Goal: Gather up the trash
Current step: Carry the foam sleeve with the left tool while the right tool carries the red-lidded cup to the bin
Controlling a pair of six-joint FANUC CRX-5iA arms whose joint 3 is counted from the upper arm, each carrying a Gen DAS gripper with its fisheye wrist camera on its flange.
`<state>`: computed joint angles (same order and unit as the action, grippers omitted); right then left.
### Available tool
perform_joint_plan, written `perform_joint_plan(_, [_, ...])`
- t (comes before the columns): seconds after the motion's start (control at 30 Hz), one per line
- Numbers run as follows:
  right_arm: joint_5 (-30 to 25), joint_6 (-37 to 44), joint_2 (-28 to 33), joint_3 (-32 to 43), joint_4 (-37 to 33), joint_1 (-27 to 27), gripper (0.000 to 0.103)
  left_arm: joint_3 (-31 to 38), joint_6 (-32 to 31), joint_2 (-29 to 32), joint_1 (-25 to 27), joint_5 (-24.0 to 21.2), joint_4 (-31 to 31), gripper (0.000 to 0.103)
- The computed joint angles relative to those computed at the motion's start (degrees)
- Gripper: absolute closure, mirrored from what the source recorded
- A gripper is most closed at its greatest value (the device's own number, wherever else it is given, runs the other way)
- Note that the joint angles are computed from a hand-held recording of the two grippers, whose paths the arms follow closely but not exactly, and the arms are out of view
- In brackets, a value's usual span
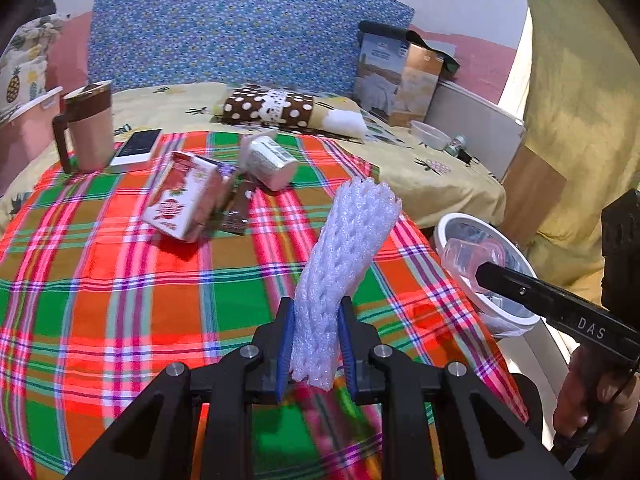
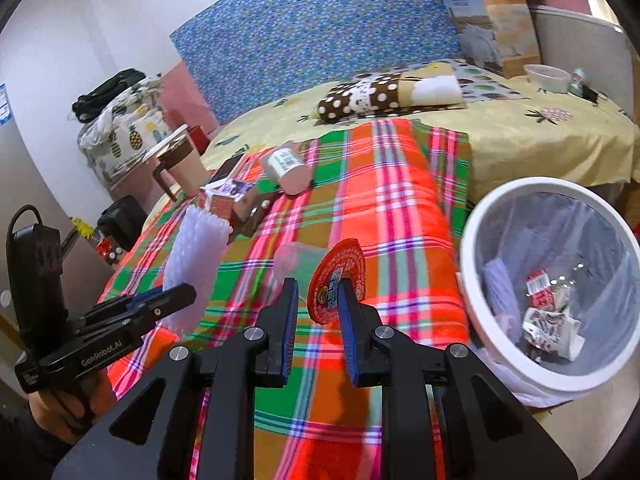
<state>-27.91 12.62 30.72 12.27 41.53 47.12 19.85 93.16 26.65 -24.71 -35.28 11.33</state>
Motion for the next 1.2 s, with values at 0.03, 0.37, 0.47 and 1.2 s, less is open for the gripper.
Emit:
perform_joint_plan(0.03, [0.03,-0.79,-0.21,-0.46,0.59,-0.10,0.081,0.41,-0.35,0.35,-0.20,-0.17,0.29,0.081])
perform_joint_plan(0.37, [-0.38,-16.31,-5.25,-10.15,12.70,-2.41,0.081,7.77,-5.56,5.89,-2.51,-2.70,3.88,0.081])
perform_joint_plan(0.47, [-1.45,-22.29,-7.54,-13.90,17.22,-3.42,0.081,11.17,-7.09,8.12,-3.43,-3.67,4.73,0.081])
perform_joint_plan(1.2, [-8.45,-26.06,-10.80,-18.72,13.87,-4.52,0.081,55.83,-9.45,35.07,-8.30,-23.82,6.55,0.081])
